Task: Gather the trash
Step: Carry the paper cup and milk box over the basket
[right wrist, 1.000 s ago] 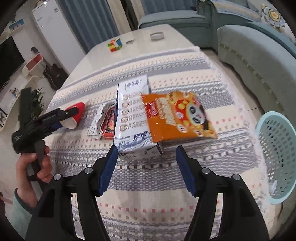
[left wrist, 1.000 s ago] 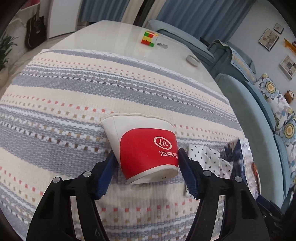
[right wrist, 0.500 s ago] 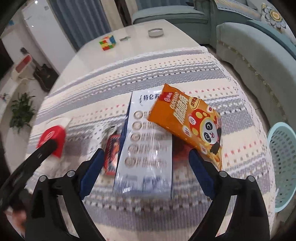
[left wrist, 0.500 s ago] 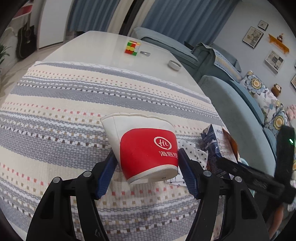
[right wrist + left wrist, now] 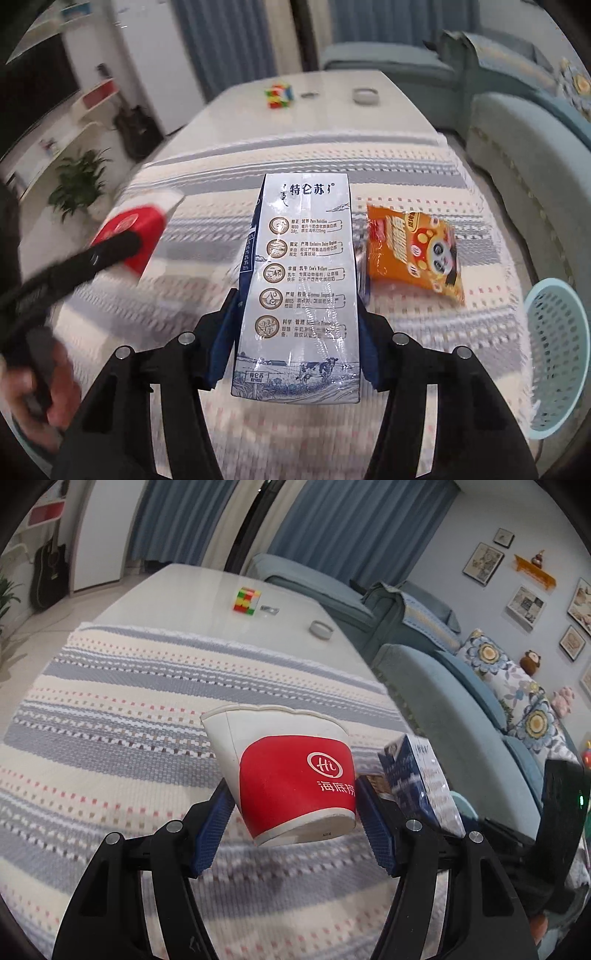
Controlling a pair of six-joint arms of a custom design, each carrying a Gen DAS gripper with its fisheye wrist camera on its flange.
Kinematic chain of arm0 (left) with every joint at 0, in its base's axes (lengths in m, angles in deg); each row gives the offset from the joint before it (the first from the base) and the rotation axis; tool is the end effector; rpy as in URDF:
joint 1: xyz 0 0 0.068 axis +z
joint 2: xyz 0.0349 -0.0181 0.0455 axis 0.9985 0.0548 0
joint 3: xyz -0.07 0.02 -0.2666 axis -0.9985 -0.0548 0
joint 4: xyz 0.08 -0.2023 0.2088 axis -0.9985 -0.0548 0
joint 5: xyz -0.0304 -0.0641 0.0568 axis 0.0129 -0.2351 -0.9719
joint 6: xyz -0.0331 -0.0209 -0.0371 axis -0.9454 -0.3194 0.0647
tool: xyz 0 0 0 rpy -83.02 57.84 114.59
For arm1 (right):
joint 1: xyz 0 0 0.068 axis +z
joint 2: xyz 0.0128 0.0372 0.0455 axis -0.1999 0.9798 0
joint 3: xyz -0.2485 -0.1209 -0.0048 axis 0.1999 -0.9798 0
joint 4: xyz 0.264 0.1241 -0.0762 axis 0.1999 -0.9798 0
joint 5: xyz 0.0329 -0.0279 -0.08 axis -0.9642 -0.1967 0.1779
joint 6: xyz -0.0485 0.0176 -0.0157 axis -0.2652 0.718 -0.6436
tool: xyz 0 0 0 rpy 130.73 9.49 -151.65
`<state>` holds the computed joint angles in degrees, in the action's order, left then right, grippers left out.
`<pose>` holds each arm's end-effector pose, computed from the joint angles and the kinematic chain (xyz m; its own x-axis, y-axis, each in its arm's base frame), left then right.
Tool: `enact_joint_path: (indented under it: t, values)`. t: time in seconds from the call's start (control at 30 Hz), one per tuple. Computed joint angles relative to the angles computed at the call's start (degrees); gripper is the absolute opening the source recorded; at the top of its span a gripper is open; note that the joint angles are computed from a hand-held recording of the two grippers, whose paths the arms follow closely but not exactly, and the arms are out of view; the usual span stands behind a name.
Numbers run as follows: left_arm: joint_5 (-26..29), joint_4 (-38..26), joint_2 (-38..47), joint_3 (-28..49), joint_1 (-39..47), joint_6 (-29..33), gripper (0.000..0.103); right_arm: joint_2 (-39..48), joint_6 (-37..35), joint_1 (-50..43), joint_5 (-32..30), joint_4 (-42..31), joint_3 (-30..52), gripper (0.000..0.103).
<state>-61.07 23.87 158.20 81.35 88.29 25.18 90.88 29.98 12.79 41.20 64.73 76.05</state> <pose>0.2774 -0.0011 0.1475 -0.6469 -0.3480 -0.6785 -0.0756 0.9147 -0.3970 0.3110 0.1460 0.1508 -0.7347 -0.2543 -0.6289 -0.4369 0.8866 0.1520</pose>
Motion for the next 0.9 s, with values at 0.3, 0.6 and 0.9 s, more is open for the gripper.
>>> enact_joint_path:
  t: [0.3, 0.6, 0.9]
  values:
    - [-6.40, -13.02, -21.80, -5.14, -11.07, -3.81, 0.064, -22.36, -1.01, -9.79, -2.16, -7.72, -15.26, 0.053]
    - [-20.96, -15.45, -16.27, 7.44, -34.84, -6.60, 0.064, -39.23, -10.89, -37.42, -13.02, -20.29, -14.26, 0.053]
    - [-21.83, -11.97, 14.29, 31.47, -46.78, -5.06, 0.064, -22.25, -14.49, -58.13, -20.01, -15.62, -6.45, 0.053]
